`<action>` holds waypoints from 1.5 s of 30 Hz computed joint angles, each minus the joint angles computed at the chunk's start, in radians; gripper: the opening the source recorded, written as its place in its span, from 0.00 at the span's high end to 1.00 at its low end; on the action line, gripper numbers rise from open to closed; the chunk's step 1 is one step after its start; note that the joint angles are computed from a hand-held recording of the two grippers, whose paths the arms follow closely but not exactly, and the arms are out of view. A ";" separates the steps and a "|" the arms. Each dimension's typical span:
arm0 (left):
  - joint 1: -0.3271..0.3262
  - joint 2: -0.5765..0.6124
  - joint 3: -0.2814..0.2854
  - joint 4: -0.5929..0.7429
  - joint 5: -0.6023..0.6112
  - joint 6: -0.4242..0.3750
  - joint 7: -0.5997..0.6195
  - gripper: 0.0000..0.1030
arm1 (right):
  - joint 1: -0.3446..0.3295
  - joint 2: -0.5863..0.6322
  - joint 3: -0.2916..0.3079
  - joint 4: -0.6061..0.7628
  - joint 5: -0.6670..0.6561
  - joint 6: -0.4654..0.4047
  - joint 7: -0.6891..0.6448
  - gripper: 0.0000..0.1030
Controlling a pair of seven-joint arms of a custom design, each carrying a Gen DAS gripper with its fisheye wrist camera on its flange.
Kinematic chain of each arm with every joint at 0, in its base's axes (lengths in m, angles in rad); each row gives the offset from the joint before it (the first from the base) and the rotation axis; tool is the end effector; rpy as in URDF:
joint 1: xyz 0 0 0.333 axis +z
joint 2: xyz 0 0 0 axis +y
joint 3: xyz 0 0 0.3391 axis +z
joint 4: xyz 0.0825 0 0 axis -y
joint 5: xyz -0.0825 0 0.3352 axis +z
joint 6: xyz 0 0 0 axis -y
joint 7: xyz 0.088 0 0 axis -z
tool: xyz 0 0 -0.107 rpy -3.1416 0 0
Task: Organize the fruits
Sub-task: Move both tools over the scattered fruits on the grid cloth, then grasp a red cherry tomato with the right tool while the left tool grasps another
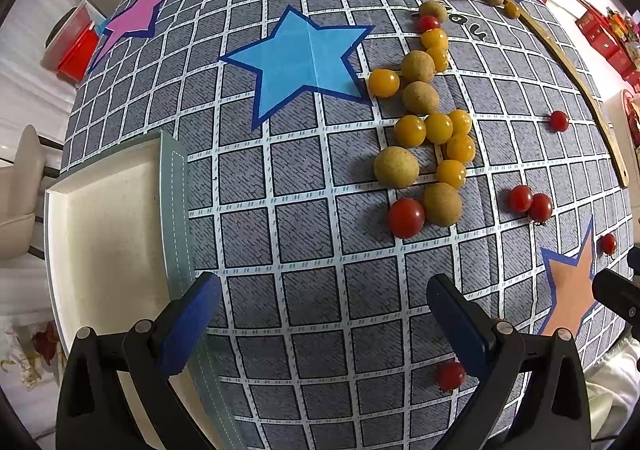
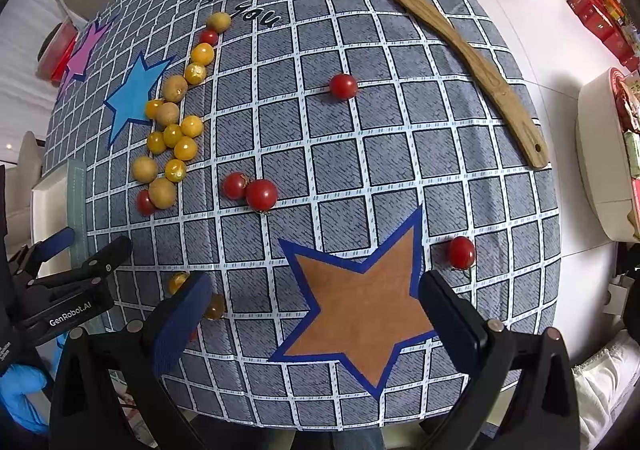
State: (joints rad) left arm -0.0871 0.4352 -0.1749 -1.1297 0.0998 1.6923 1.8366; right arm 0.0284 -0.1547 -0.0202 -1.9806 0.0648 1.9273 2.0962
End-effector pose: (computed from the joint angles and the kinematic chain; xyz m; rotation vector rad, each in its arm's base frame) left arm 0.6393 -0.1306 0.5981 -1.5276 2.6120 -0.1127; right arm 0.4728 0.0077 0.5786 -1.4936 2.6264 0.0094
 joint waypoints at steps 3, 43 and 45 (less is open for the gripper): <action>-0.001 0.004 0.001 0.003 0.004 -0.001 0.001 0.00 | -0.001 -0.001 -0.001 -0.003 0.002 0.000 0.000 0.00; -0.057 0.107 -0.012 -0.073 0.049 0.199 -0.046 0.00 | 0.002 0.052 -0.008 -0.016 0.034 0.037 -0.049 0.00; -0.073 0.137 -0.013 -0.035 0.057 0.196 -0.053 0.02 | 0.006 0.073 -0.009 -0.004 0.037 0.048 -0.054 0.01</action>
State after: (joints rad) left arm -0.1605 0.5721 -0.1876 -1.1650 0.1564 1.8882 1.7834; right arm 0.0340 -0.0818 -0.0291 -1.9849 0.1013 1.9754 2.0418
